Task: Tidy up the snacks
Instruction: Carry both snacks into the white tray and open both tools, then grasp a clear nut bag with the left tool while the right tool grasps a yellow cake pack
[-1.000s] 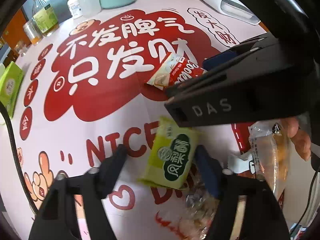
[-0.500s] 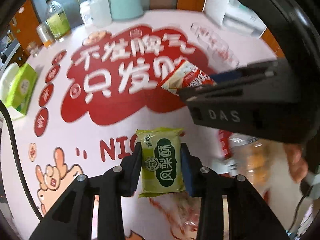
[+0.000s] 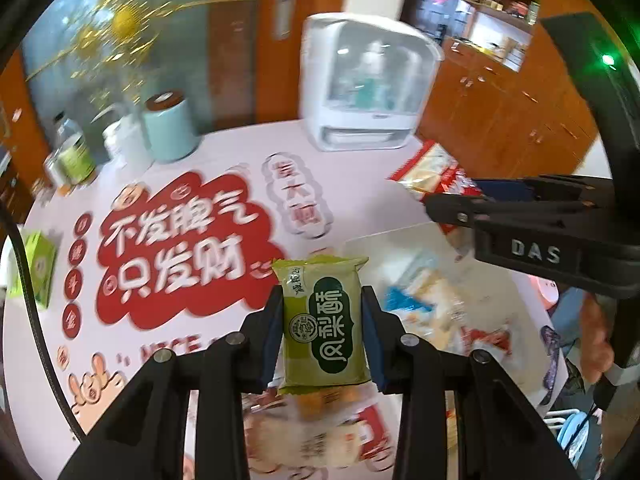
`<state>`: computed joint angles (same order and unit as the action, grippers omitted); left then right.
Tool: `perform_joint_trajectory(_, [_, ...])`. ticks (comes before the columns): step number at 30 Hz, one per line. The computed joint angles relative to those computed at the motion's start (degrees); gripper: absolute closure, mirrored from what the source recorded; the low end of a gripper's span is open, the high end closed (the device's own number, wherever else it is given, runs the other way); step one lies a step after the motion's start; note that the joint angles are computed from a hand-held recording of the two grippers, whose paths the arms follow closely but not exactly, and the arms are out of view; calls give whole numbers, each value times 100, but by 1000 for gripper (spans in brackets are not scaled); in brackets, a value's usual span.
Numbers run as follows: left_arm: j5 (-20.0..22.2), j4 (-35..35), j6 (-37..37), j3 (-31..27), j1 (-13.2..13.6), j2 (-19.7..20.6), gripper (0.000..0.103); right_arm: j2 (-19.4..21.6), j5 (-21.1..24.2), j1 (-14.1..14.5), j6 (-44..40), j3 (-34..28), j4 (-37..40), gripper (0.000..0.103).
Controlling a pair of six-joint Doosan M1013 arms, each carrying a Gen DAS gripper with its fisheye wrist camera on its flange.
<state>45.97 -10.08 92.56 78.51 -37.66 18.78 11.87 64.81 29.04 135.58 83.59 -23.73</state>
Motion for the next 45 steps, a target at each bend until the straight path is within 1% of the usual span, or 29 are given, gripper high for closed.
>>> perform_joint_trajectory(4, [83,155,-142,-215,-289,133,68,-327,311,-59,344,352,-275,56])
perform_joint_trajectory(8, [184,428,-387,-400,-517,294,68,-531,353,-164,600,680,-182,56])
perform_joint_trajectory(13, [357,680,-582,-533,-680,452,68,-600,339,-245,712,933,12,55])
perform_joint_trajectory(17, [502,889,-637,-555,-754,514,67,-594,361,-241,660,1027,105,52])
perform_joint_trajectory(18, [598,928,-624,-574,-771,539,62,-591,353,-247,630,1050,176,51])
perform_joint_trajectory(19, [676,963,-614,-581,-782,553,48,-589,335,-245,618,1064,217,51])
perform_joint_trajectory(20, [699,1013,-637,-565,-790,548,39,-588,307,-247,589,1084,282,50])
perform_joint_trajectory(21, [663,1213,-781,-516,-819,524,34,-584,316,-239,590,1093,281,50])
perform_joint_trajectory(22, [617,1286,-818,-478,-821,501,29,-574,324,-225,594,1095,264,50])
perform_joint_trajectory(24, [586,1324,-871,-413,-806,456,26,-559,332,-201,589,1092,237,49])
perform_joint_trajectory(26, [598,1271,-898,-379,-767,428,26,-539,360,-181,591,1077,248,48])
perform_joint_trajectory(31, [566,1359,-1040,-248,-688,313,26,-557,247,-194,535,1086,493,48])
perform_joint_trajectory(35, [542,1373,-1156,-154,-611,222,26,-511,387,-91,713,1013,360,48])
perform_joint_trajectory(39, [448,1344,-1197,16,-534,83,26,-499,395,-4,808,973,325,48])
perform_joint_trajectory(45, [298,1597,-1156,311,-497,-158,26,-472,410,243,1099,893,51,48])
